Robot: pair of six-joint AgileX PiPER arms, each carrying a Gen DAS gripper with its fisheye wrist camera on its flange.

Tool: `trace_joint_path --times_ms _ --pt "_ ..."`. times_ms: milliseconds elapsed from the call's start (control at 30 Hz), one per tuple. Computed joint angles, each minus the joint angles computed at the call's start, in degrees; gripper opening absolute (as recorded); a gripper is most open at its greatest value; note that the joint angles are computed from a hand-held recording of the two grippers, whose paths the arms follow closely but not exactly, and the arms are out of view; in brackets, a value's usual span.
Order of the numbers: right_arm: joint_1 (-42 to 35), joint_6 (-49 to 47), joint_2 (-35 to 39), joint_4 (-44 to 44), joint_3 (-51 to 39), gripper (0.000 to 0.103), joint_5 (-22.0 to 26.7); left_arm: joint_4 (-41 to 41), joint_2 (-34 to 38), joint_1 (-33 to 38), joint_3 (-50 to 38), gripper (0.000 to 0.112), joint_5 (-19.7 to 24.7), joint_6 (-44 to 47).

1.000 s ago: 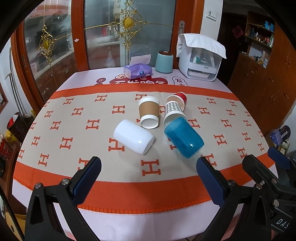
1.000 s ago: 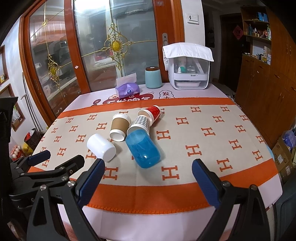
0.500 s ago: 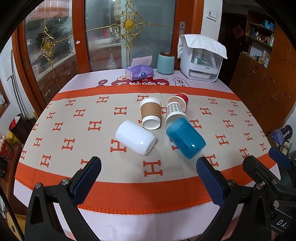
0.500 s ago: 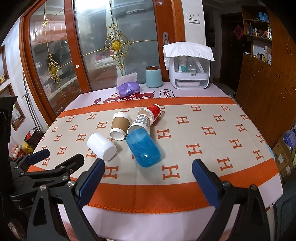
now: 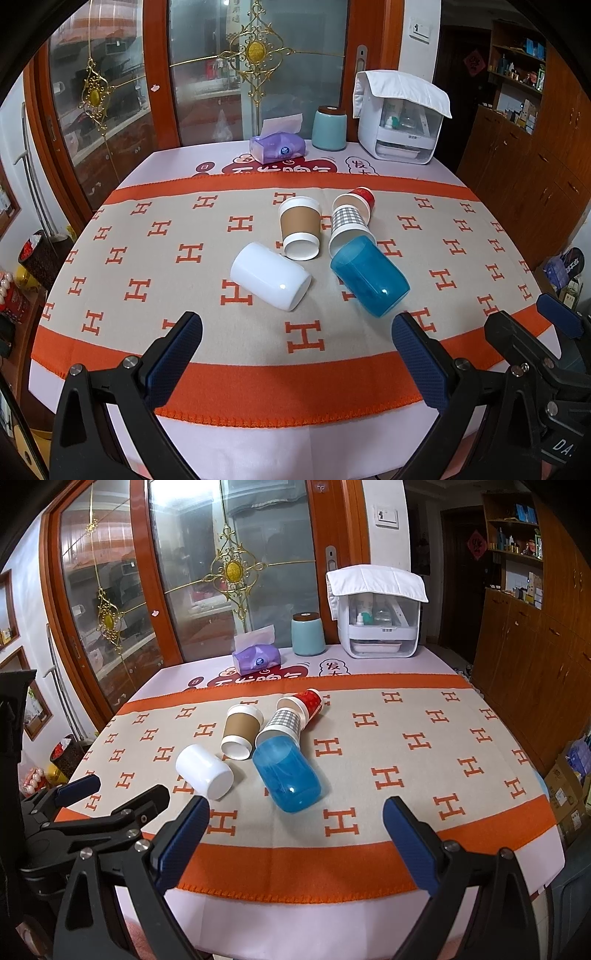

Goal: Flip cup upside down

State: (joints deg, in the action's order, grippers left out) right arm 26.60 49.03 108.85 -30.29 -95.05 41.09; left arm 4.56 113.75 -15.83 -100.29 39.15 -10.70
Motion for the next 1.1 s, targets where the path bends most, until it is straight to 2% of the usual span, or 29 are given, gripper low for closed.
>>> trace_joint_path --times_ms 1100 --pt "-0.29 -1.30 -0.99 0.63 0.64 0.095 -0.35 2.03 -1.42 -0.24 1.42 0.102 -0.97 -1.37"
